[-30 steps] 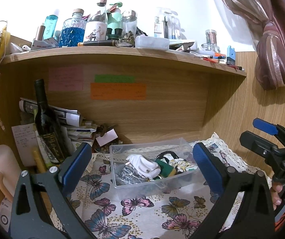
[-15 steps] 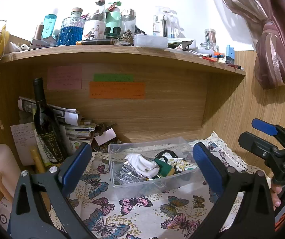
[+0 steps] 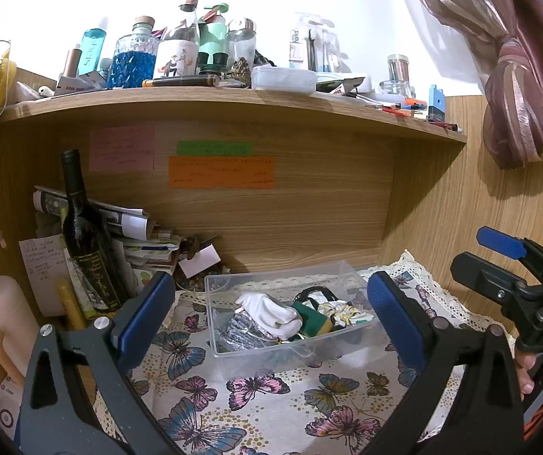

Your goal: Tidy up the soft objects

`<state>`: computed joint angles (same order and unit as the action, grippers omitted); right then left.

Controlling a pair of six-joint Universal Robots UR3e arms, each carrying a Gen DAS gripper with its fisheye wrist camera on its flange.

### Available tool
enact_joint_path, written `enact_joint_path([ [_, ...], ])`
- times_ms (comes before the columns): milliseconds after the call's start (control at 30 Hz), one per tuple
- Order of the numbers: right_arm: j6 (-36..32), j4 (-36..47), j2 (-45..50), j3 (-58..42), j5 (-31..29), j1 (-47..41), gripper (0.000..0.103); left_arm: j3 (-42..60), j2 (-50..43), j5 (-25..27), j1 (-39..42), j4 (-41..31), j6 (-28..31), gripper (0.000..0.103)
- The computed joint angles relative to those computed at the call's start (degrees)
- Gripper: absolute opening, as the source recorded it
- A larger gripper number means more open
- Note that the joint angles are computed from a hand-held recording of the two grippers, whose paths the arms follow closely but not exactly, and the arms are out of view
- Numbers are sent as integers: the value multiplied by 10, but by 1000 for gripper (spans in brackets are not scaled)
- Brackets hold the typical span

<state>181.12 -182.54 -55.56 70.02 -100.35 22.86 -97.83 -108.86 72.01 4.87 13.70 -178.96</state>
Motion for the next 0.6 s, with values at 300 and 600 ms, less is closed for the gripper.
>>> enact_joint_path([
  [300, 2, 4, 2, -4, -2, 1, 103, 7, 0, -12, 6, -13, 5, 103],
  [600, 5, 10, 9, -15, -10, 7, 103, 5, 0, -23, 13, -14, 6, 103],
])
